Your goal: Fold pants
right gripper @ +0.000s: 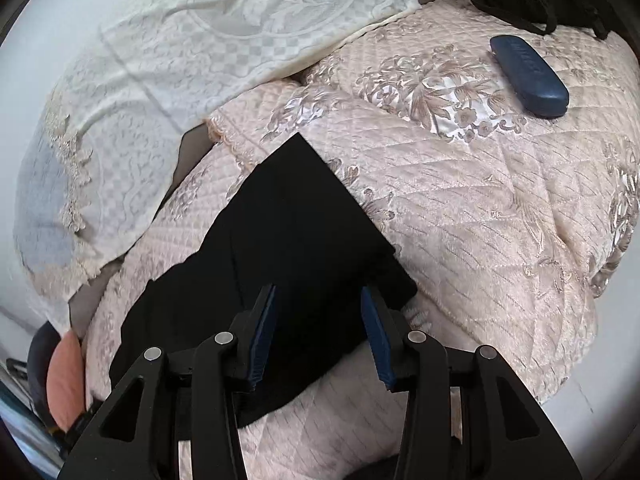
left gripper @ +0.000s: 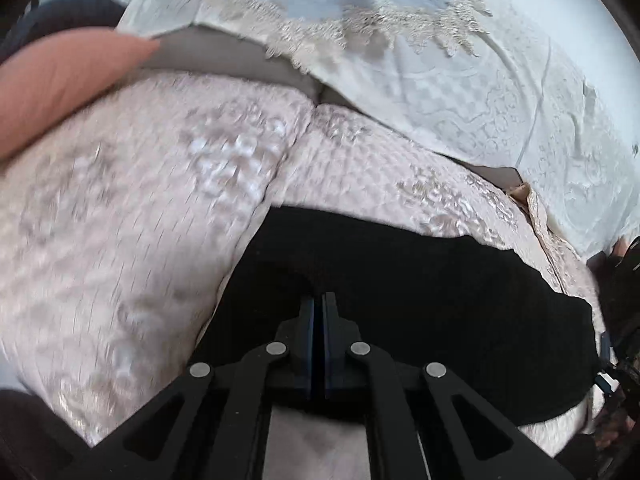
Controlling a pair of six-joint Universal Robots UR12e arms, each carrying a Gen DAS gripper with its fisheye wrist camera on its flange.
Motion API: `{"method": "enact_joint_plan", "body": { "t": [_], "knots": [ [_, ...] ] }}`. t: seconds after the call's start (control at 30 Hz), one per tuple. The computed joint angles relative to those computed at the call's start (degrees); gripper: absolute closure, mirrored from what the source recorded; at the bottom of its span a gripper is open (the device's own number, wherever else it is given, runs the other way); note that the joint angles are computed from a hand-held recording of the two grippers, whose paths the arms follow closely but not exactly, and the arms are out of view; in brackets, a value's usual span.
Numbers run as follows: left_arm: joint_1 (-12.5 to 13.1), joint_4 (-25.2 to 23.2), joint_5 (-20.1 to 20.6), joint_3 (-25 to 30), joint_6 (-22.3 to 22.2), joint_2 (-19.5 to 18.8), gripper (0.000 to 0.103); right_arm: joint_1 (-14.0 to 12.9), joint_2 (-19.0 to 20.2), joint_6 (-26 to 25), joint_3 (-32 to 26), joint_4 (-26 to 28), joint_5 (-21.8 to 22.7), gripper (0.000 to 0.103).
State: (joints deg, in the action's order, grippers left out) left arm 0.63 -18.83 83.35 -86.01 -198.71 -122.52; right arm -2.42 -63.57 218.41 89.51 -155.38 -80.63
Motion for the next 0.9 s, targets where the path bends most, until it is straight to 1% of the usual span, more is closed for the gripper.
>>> {"method": "enact_joint_plan", "body": {
  "t": [0.1,0.17,0.23,0.33,0.37,0.4,0.43,0.5,0.57,0.63,0.73,0.8,0.83,0.9],
  "knots": [
    [0.1,-0.5,-0.6,-1.0,0.8,0.3,0.098,0.0,0.3,1.2,-0.3,0.0,-0.4,0.059],
    [0.5,-0.9,-2.5,-1.2,-0.8,0.3,0.097,0.2,0.4,1.5,-0.6,0.4,-0.9,0.060],
    [1.1,-1.3,-4.9,-1.1,-3.3,0.2,0.097,0.3,0.4,1.6,-0.9,1.0,-1.7,0.066],
    [2.0,-1.4,-8.0,-0.8,-7.1,-0.2,0.096,0.1,0.4,2.8,-0.7,1.3,-2.2,0.083],
    [2.2,-1.1,-8.5,-0.7,-7.8,-0.3,0.096,0.0,0.3,3.0,-0.5,1.2,-2.5,0.094],
    [2.2,-1.0,-8.6,-0.5,-7.9,-0.4,0.096,-0.2,0.2,3.4,-0.1,0.4,-2.2,0.100],
    [2.1,-1.0,-8.1,-0.2,-7.4,-0.4,0.097,-0.4,-0.1,4.1,0.6,-1.0,-1.8,0.103],
    [1.8,-0.1,-7.0,-0.1,-6.7,-0.3,0.098,-0.6,-0.6,4.9,1.4,-2.8,-1.6,0.103],
    [1.9,1.0,-6.8,-0.4,-6.2,0.1,0.098,-0.6,-1.4,5.1,2.2,-4.2,-2.1,0.103],
    [2.0,1.3,-7.2,-1.0,-5.5,0.5,0.098,-0.7,-2.5,5.3,2.9,-4.0,-3.1,0.103],
    [2.1,-0.6,-6.5,-1.4,-3.9,0.5,0.098,-0.9,-3.4,5.2,3.8,-2.3,-4.4,0.103],
    [2.4,-2.2,-8.1,-1.3,-4.1,0.3,0.098,-1.3,-3.8,5.3,4.3,-1.2,-3.4,0.103],
    [2.4,-1.9,-7.8,-1.3,-4.5,0.3,0.098,-1.5,-3.8,4.7,4.5,-1.4,-2.4,0.103],
    [2.2,-1.2,-7.4,-1.1,-4.2,0.3,0.098,-1.7,-3.5,4.8,5.0,-4.3,0.7,0.103]
  ]
}}
